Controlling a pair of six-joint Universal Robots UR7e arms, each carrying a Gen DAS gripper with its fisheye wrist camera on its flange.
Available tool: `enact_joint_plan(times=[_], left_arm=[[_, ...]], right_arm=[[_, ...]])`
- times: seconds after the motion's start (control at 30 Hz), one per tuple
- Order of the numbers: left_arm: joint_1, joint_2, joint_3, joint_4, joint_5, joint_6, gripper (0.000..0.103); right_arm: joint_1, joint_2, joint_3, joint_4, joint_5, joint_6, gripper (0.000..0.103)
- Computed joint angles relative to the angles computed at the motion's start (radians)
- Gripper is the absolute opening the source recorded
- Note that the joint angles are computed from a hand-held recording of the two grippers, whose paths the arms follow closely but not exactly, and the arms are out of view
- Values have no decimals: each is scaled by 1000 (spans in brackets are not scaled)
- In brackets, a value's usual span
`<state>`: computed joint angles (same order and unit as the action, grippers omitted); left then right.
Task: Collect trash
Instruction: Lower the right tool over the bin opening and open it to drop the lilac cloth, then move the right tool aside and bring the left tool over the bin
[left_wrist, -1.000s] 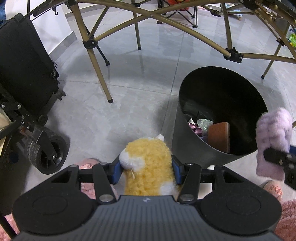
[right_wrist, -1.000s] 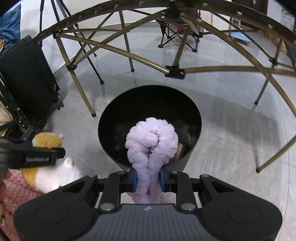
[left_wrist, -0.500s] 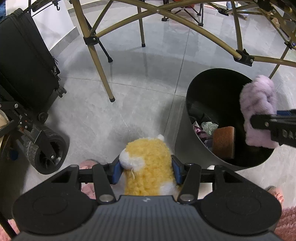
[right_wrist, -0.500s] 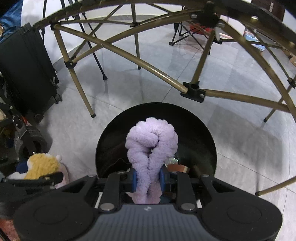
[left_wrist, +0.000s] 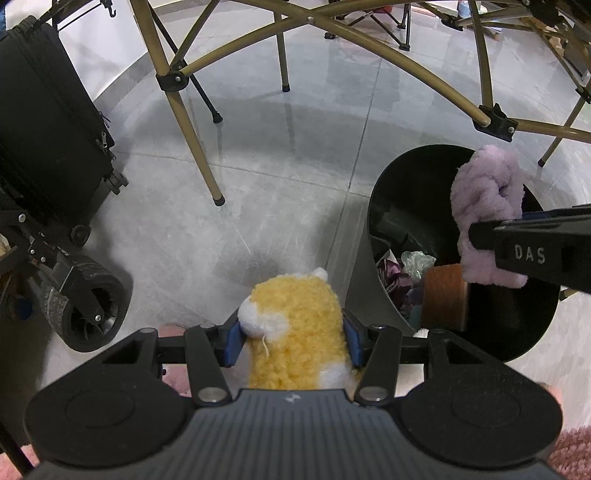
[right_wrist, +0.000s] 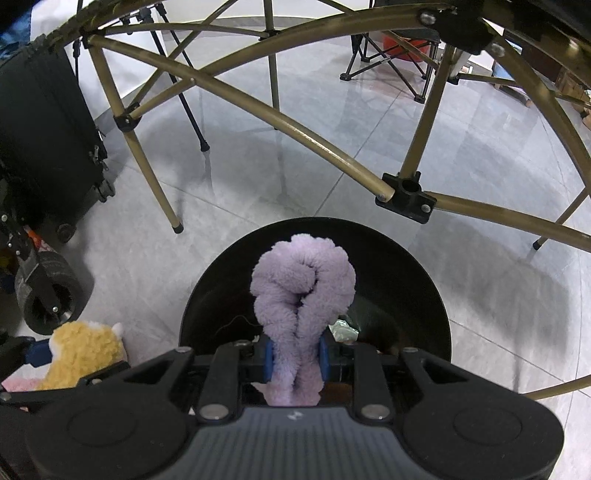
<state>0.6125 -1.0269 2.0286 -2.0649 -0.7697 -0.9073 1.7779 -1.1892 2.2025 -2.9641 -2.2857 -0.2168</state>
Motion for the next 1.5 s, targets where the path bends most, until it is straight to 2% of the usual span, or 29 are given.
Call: enact_joint_plan(times=[0.17,0.23,0.3,0.33,0.37,0.53,0.8,1.2,1.5], left_arm=[[8,9,-9,0,-6,1,53],[10,10,-9,-2,-8,5,53],[13,9,-9,-2,-11,4,53],[14,10,-10,-1,-11,4,53],[15,11,-11,1,-11,3,53],[19,10,-12,-1,-19,7,53],[17,8,-10,-3,-20,9,53],[13,-13,2,-7,-16,8,53],[-1,-44,9,5,-8,-8,53]], right_arm=[[-7,13,-9,14,-6,1,25],[-10,18,-13,19,-8,10,32],[-14,22,-19,28,-9,17,59],[-16,24,-26,50,-11,27,89],[-19,26,-29,61,-11,32,103],[-26,33,-38,95,-17,51,103],[-27,42,-33,71,-37,47,103],[-33,27,-46,180,-48,123,103],[-26,-14,-28,185,-33,142,103]])
